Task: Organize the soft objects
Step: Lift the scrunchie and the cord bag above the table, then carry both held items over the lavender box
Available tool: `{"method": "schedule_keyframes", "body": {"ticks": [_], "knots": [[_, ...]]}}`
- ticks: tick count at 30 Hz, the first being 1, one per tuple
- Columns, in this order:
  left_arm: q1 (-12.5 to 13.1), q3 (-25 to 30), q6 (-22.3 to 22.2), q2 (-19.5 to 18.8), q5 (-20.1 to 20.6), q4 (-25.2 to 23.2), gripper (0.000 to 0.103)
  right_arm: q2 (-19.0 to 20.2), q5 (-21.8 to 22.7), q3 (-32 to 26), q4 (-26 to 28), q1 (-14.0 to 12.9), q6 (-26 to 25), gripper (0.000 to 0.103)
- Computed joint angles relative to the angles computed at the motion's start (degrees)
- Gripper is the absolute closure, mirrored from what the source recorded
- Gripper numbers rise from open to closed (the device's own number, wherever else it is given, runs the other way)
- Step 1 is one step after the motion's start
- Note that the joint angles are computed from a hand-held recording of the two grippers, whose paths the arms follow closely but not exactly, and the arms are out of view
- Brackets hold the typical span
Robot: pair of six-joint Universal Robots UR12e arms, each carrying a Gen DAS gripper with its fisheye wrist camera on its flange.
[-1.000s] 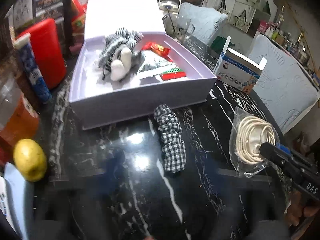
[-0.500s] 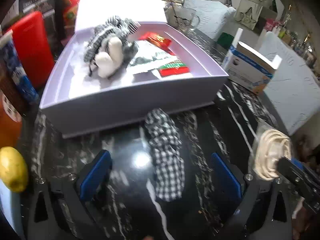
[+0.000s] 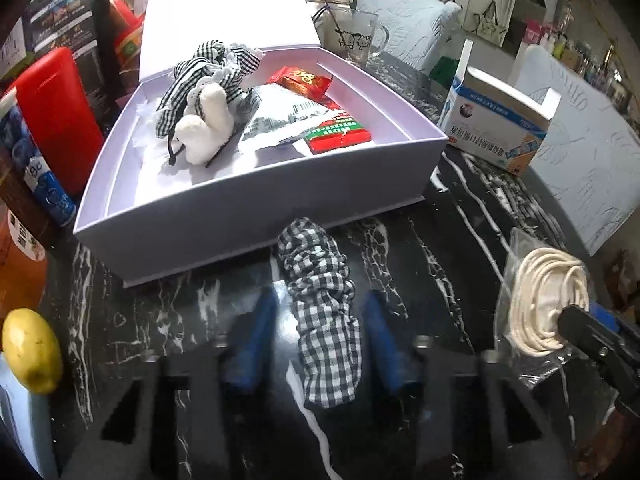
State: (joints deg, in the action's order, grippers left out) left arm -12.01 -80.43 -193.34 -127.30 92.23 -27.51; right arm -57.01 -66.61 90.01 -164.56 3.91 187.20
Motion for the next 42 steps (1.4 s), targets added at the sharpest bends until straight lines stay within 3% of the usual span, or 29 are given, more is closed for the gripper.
{"method": "schedule_keyframes", "body": {"ticks": [2, 5, 9, 17, 19, 31, 38, 39, 41, 42], "knots": [[0.1, -0.9, 0.0, 0.4, -1.0, 0.9, 0.073, -0.1, 0.1, 0.2, -0.2, 0.0, -0.1, 0.056], [-0.1, -2.3, 1.0, 1.1, -0.5, 2.3, 0.075, -0.3, 0.0, 0.5, -0.4, 0.1, -0.4, 0.056], [0.4, -4.4, 0.2, 2.3, -4.1, 3.9, 0.075, -0.5, 0.1, 0.8, -0.6, 0.1, -0.6, 0.056], [0.4, -7.9, -0.2, 4.5, -4.9, 7.2, 0.075, -1.4, 1.1, 2.2, -2.1, 0.3, -0.7, 0.056], [0.4, -8.8, -0.3, 5.2, -5.0, 7.9, 0.081, -1.8, 1.2, 2.7, -2.6, 0.4, -0.8, 0.056], [0.9, -12.6, -3.4, 8.0, -5.5, 12.4, 0.081, -4.0, 1.2, 5.5, -5.2, 0.7, -1.1, 0.056], [1.3, -9.9, -2.9, 7.1, -8.6, 7.4, 0.081, -3.9, 1.8, 5.3, -5.1, 0.4, 0.5, 0.056], [1.2, -9.3, -2.8, 6.7, -8.6, 6.7, 0.079, -3.8, 1.9, 5.2, -5.0, 0.3, 0.7, 0.056], [0.9, -8.0, -2.7, 6.0, -7.4, 5.1, 0.057, -3.7, 1.8, 5.0, -4.9, 0.1, 1.2, 0.056], [0.7, -7.2, -2.7, 5.4, -6.6, 4.0, 0.034, -3.7, 1.5, 4.9, -4.8, 0.1, 1.3, 0.056]]}}
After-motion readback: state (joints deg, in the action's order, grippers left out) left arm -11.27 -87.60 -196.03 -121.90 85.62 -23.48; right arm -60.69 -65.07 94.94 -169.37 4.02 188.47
